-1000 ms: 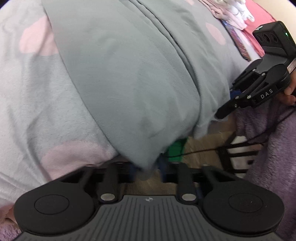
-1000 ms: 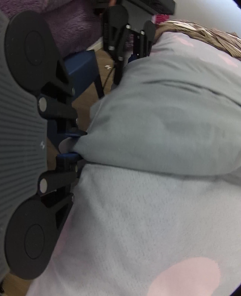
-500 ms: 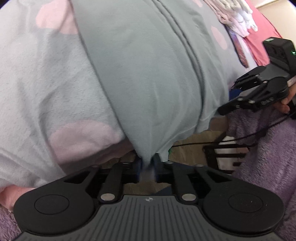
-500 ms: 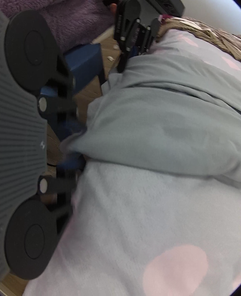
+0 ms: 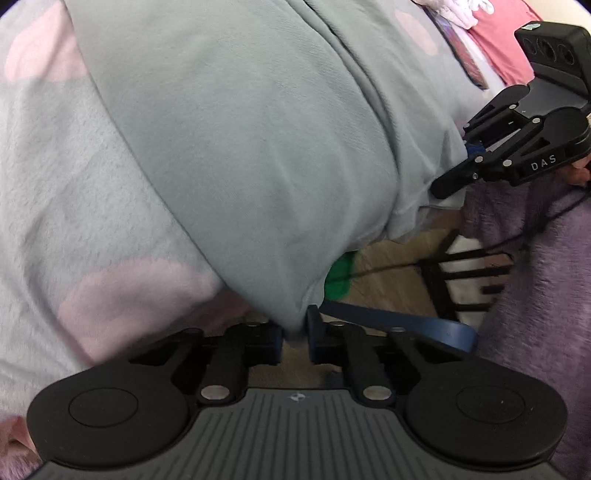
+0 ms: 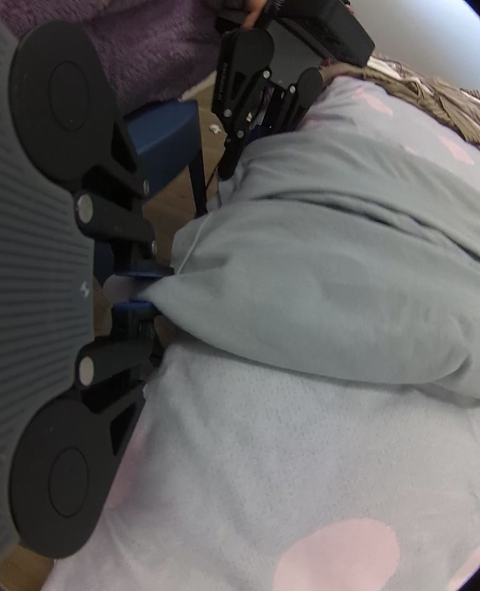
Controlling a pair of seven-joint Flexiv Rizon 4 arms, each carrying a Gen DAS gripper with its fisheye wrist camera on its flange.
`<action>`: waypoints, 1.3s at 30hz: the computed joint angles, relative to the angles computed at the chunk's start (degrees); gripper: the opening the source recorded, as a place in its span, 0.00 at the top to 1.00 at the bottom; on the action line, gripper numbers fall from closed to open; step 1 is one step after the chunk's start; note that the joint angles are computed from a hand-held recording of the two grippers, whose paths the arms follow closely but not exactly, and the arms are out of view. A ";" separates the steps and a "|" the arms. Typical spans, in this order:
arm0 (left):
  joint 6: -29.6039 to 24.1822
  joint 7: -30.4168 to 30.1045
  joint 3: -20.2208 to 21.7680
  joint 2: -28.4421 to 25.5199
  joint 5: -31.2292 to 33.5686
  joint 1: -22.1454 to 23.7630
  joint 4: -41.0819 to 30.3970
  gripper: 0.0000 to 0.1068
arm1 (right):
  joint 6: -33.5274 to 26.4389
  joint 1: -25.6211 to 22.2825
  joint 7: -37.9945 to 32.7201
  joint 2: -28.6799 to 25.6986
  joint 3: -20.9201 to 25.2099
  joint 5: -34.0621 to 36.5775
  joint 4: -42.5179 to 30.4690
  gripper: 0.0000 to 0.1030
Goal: Fold clothes
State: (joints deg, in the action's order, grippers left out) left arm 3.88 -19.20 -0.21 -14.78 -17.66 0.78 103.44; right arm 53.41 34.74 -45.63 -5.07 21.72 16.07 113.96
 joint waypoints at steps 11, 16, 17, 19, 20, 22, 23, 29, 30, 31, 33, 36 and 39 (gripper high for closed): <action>-24.16 -2.33 -0.15 -4.90 -11.15 6.47 -14.70 0.94 | 12.70 0.08 -6.07 5.77 0.61 6.99 2.57 0.89; -23.24 -7.59 -0.37 -7.28 -20.34 8.46 -15.89 0.94 | 25.55 0.38 0.96 5.64 0.08 0.22 6.52 0.89; -22.44 -8.40 -0.48 -7.54 -21.73 8.71 -15.81 0.94 | 27.15 0.14 3.51 5.48 -0.30 -2.85 7.29 0.89; -20.18 -9.56 -0.50 -7.65 -23.93 9.07 -14.61 0.94 | 30.28 -0.62 9.53 5.04 -1.33 -10.05 8.88 0.89; -19.25 -10.23 -0.68 -7.89 -24.90 9.26 -14.76 0.94 | 31.53 -1.09 12.77 4.67 -2.04 -13.91 9.46 0.89; -17.09 -11.23 -1.08 -8.24 -26.60 9.47 -14.91 0.94 | 33.33 -2.11 19.71 3.85 -3.92 -22.47 10.27 0.89; -15.28 -11.51 -1.27 -7.71 -27.57 9.10 -13.82 0.94 | 34.18 -2.60 23.44 3.46 -5.08 -27.09 10.62 0.89; -7.87 -15.02 -2.95 -10.58 -31.27 9.19 -17.16 0.94 | 32.24 -5.61 27.83 -0.26 -8.00 -34.45 6.45 0.90; -6.22 -15.64 -3.28 -11.13 -31.46 8.91 -17.55 0.94 | 31.73 -5.76 27.97 -1.21 -8.39 -34.79 5.52 0.90; -4.51 -16.28 -3.61 -11.66 -31.61 8.59 -17.89 0.94 | 31.20 -5.87 28.08 -2.16 -8.79 -35.07 4.56 0.90; -1.67 -18.06 -4.23 -12.60 -31.70 7.98 -18.24 0.94 | 29.80 -6.32 27.83 -3.50 -9.13 -34.61 3.40 0.90; 3.32 -18.52 -4.95 -13.17 -30.54 6.56 -17.88 0.94 | 26.97 -6.57 27.80 -5.27 -9.41 -33.73 1.85 0.90; 7.38 -19.38 -5.62 -14.27 -29.88 5.71 -18.00 0.94 | 25.63 -6.08 29.53 -6.50 -10.75 -34.87 1.38 0.90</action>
